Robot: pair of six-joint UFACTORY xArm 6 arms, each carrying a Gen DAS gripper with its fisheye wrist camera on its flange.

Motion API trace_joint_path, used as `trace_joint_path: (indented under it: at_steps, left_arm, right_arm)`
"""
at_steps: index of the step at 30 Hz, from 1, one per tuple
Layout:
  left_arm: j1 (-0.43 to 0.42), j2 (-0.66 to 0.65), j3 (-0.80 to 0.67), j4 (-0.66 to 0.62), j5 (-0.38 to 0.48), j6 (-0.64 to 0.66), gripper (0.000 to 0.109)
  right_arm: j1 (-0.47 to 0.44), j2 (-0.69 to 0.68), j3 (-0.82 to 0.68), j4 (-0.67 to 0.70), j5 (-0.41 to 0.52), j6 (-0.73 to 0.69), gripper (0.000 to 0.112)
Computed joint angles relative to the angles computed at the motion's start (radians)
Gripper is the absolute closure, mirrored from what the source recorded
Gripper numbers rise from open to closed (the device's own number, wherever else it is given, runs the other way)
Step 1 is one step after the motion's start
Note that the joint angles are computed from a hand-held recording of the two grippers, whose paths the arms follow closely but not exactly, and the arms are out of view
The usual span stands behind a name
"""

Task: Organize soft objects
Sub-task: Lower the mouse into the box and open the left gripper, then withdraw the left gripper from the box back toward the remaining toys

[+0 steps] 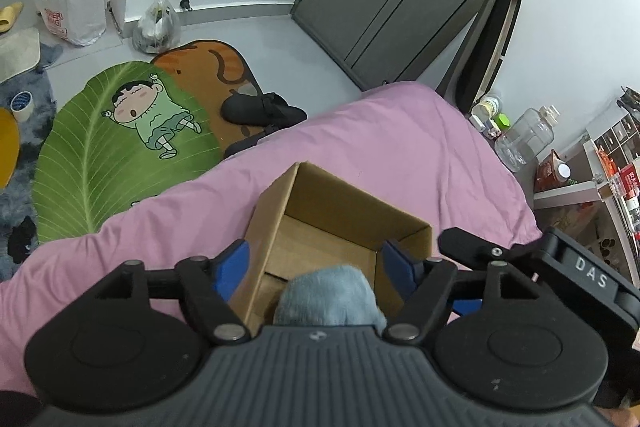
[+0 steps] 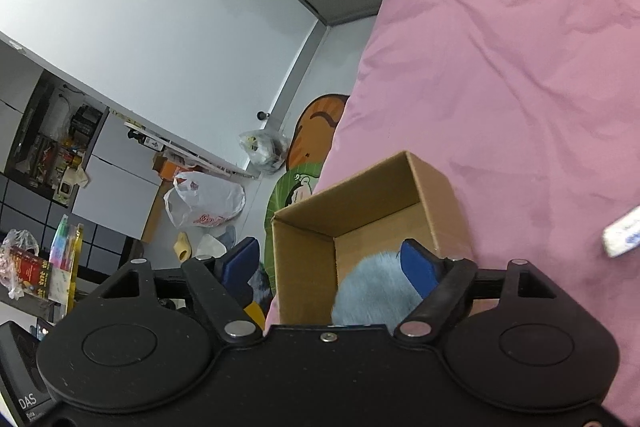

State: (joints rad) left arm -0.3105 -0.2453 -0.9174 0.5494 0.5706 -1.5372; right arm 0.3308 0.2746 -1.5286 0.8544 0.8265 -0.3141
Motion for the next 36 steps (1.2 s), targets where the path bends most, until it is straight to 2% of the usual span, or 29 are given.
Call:
trace_joint_path:
  at_steps: [7,10,18,26,36]
  left_arm:
    - [-0.074,-0.022,-0.041,0.042,0.130,-0.043,0.023]
    - [-0.113,-0.016,-0.079,0.041,0.217,-0.030,0.022]
    - [-0.204,-0.015,-0.146,0.067,0.356,-0.057,0.019]
    - [-0.285,-0.015,-0.192,0.127,0.422,-0.079,0.006]
    - [-0.385,0.029,-0.275,0.186,0.507,-0.066,0.006]
  right_arm:
    - [-0.017,-0.101,0.110,-0.070,-0.044,0.004,0.024]
    - [-0.023,-0.144,0.153,-0.101,-0.068,-0.003,0.020]
    - [-0.062,-0.257,0.246,-0.144,-0.069,-0.062,0.014]
    - [-0.098,-0.368,0.338,-0.194,-0.104,-0.117,0.010]
    - [-0.185,-0.473,0.410,-0.177,-0.095,-0.188,0.009]
